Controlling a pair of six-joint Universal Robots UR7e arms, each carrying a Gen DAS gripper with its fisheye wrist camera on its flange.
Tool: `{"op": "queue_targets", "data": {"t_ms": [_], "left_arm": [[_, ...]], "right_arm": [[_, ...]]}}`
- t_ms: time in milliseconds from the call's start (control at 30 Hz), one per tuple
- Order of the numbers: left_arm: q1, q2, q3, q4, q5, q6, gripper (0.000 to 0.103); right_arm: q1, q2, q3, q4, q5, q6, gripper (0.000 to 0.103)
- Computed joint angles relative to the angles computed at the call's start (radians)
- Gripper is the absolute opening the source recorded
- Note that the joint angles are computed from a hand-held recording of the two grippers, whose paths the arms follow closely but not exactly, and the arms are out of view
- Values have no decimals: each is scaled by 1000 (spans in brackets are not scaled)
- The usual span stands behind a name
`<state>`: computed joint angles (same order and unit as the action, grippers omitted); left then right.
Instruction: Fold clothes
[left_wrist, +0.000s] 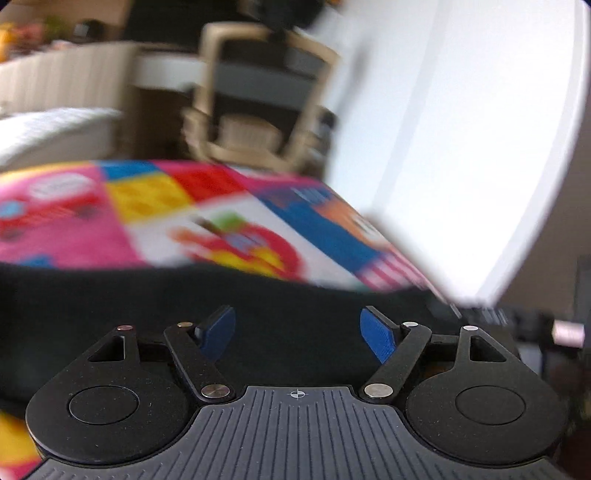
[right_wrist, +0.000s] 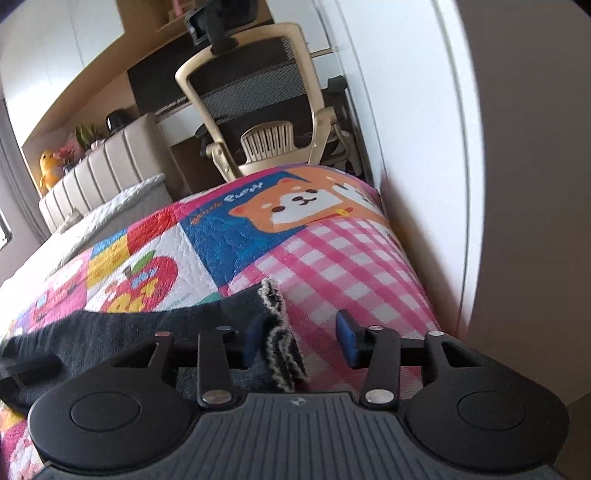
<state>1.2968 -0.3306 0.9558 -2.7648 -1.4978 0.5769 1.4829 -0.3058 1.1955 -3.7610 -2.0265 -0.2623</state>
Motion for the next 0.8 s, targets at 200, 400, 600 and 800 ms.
{"op": "queue_targets", "data": {"t_ms": [200,400,600,800], "left_arm": [[-9,11,64,-51,18,67,94],[-7,2,83,-59,15,67,95],[-6,22,37,-24,6,64,98],[-2,28,23,-11,-6,58,99]], "right_arm": [[-17,-18,36,-34,46,63,59],[-21,-20,40,-38,67,70,64],[-22,-10,36,-73,74,67,64],[-21,-4,39,-95,100,19,48]]}}
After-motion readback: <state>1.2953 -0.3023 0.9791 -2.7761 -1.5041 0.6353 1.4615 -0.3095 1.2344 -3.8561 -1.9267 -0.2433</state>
